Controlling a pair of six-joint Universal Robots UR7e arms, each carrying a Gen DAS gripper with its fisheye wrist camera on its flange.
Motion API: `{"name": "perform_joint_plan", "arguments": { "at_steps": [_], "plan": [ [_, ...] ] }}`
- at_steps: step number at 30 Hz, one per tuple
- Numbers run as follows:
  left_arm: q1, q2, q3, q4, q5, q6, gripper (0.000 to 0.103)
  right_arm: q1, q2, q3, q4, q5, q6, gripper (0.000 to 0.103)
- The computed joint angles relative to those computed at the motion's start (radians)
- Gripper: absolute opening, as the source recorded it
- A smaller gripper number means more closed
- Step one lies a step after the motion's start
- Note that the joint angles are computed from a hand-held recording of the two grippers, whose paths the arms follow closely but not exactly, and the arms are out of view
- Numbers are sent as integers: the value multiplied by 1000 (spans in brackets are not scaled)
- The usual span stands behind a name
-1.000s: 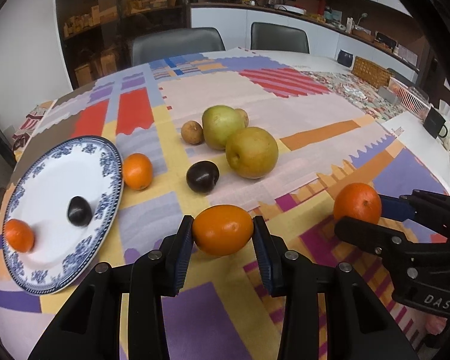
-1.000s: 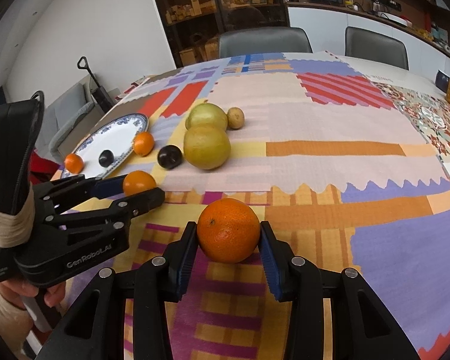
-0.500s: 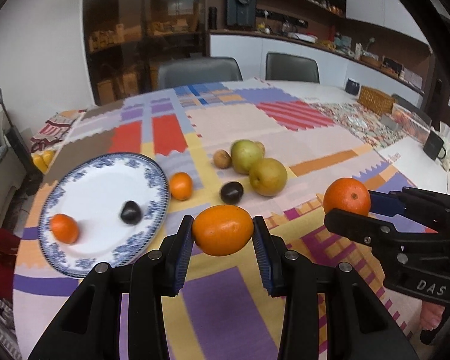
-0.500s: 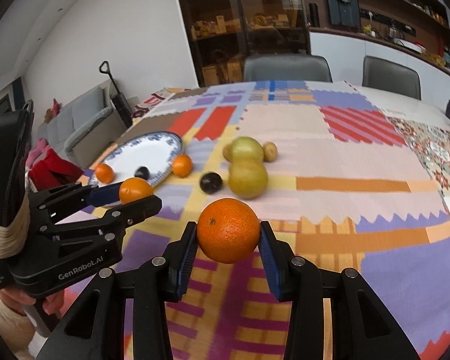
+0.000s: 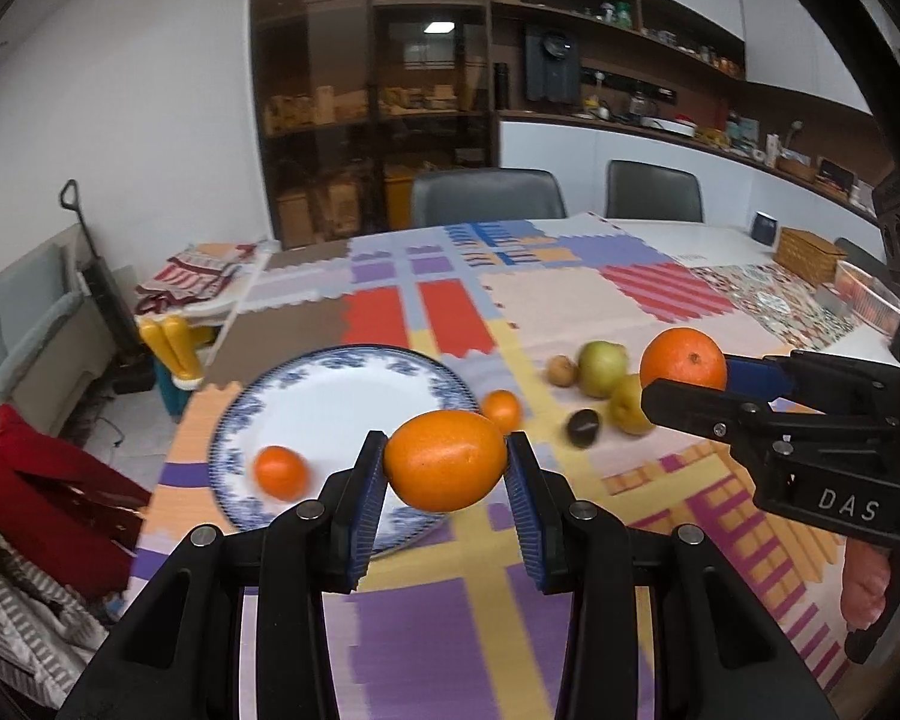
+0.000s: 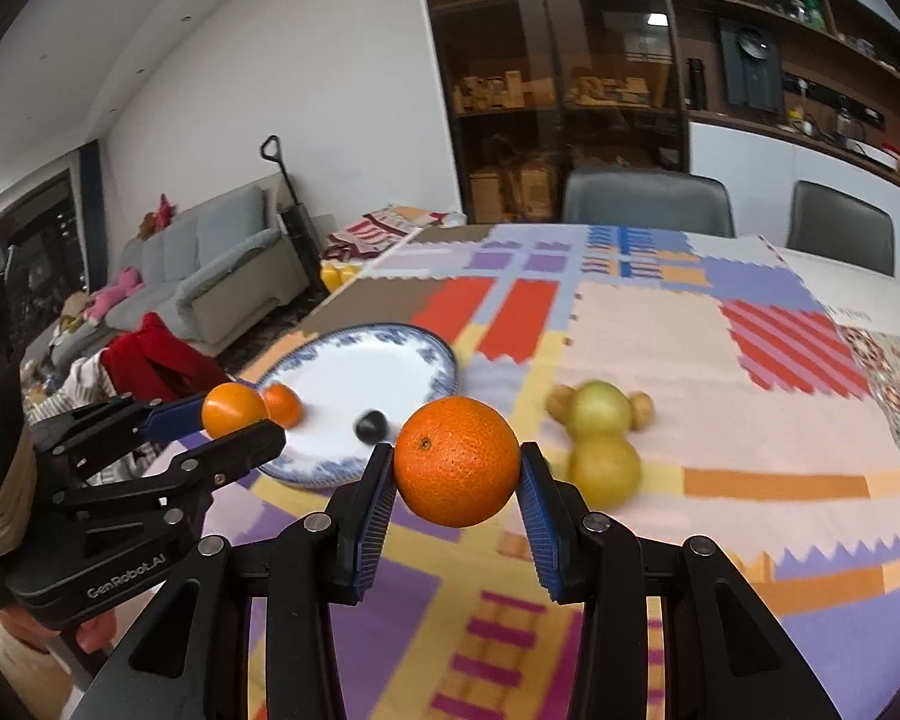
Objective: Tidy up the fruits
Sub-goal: 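Carry both oranges over the plate and open both tools to release them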
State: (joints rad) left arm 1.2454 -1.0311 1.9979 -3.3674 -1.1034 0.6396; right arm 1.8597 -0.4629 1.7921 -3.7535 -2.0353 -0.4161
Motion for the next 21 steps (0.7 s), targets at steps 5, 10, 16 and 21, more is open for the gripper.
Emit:
{"name": "perform_joint_plan", "arguments": {
  "at_steps": [5,10,16,21],
  "plan": [
    [23,1,-30,-9,26,13,38,6,27,-78,96,35,0,42],
    [54,17,-88,14,33,22,38,6,61,-160,194,59,9,42],
    [90,40,-172,100,13,12,38,9,113,-273,292,62,5,42],
    [112,72,-261,184,7,2,38,9,143,-365,387,58,24,42]
  ]
}}
